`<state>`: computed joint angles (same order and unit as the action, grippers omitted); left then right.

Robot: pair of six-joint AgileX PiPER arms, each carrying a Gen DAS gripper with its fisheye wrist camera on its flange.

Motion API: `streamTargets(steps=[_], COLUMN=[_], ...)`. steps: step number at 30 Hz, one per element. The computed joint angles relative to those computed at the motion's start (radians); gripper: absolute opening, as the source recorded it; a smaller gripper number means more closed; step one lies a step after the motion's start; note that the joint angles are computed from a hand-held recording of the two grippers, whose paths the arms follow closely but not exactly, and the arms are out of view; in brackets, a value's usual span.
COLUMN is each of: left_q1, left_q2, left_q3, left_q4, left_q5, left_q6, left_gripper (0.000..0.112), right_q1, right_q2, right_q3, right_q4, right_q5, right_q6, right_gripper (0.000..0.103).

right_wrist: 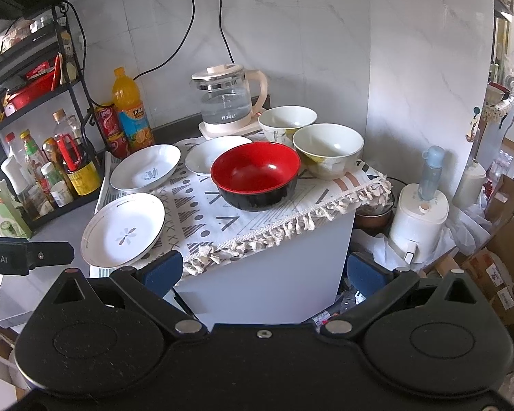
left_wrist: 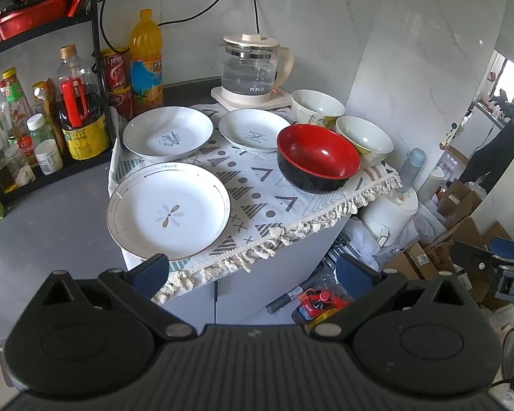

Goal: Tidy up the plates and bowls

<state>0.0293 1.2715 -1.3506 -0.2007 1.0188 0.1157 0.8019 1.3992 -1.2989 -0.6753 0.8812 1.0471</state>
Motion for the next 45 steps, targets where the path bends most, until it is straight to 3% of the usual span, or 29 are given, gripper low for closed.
streamTargets(steps=[11, 14, 23, 36, 45], left_q1=[-0.017, -0.032, -0.069, -0.113, -0.116], left_q2=[0.006, 0.021, 0.076, 0.274, 0.512], left_q3=[0.007, -0.001, -0.045, -0.235, -0.523], left_q4=[0.018, 0.033, 0.052, 0.065, 0.018], left_q5=[-0.008, -0.012, -0.016, -0.026, 0.022], left_q6=[-0.028, -0.038, -0.066, -0.117, -0.085], left_gripper=[0.103, 0.103, 0.103, 0.102, 0.102], right_q1=[-0.019, -0.05, -0.094, -0.218, -0.325], right_q2=[0.021, 0.026, 0.029, 0.115, 0.246], right_q3=[-0.042, -0.069, -0.051, -0.142, -0.301], right_q4=[-0.007, 0.073, 0.085, 0.161, 0.257], right_q5=[0.052, 0.056, -0.021, -0.093, -0.097], right_q6=[-0.116, -0.185, -0.185, -0.295, -0.409], right_gripper=[0.103, 0.103, 0.103, 0.103, 0.101])
